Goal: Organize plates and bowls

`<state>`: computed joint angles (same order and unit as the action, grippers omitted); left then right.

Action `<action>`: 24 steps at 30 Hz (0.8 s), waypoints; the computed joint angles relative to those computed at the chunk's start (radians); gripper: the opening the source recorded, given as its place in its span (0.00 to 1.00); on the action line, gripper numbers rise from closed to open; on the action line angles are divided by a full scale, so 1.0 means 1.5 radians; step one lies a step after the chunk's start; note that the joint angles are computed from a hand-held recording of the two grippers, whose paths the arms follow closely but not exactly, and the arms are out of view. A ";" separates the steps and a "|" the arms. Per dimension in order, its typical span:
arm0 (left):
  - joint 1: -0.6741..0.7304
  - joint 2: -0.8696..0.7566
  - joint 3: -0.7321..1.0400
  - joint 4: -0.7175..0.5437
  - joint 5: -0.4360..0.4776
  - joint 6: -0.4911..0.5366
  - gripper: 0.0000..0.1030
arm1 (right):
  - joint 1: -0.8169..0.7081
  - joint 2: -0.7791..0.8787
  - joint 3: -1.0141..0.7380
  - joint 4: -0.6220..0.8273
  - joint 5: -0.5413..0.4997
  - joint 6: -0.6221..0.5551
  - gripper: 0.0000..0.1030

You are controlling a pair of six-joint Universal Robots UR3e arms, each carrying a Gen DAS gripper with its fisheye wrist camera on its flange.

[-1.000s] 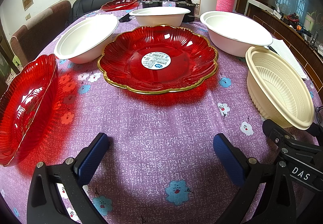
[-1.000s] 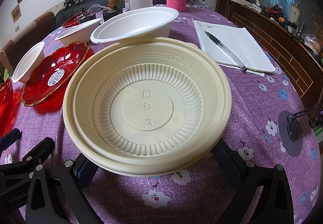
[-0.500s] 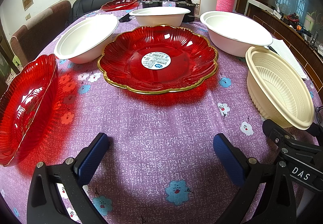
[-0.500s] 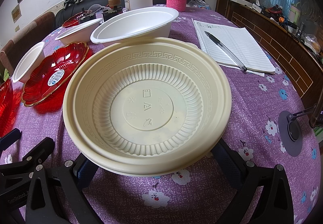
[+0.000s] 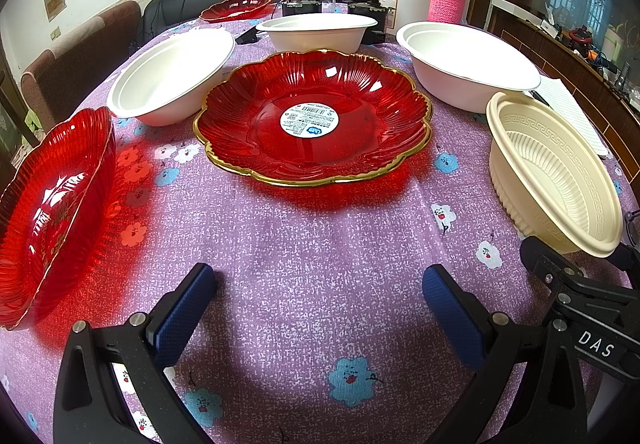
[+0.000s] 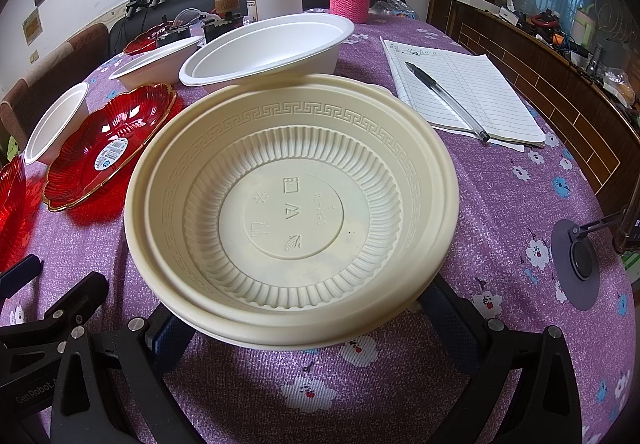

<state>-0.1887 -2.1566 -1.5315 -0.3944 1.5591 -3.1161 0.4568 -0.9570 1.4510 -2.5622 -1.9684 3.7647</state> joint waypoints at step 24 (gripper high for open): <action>0.001 0.016 0.010 -0.060 0.000 0.004 1.00 | -0.007 -0.009 0.014 -0.012 0.016 -0.016 0.99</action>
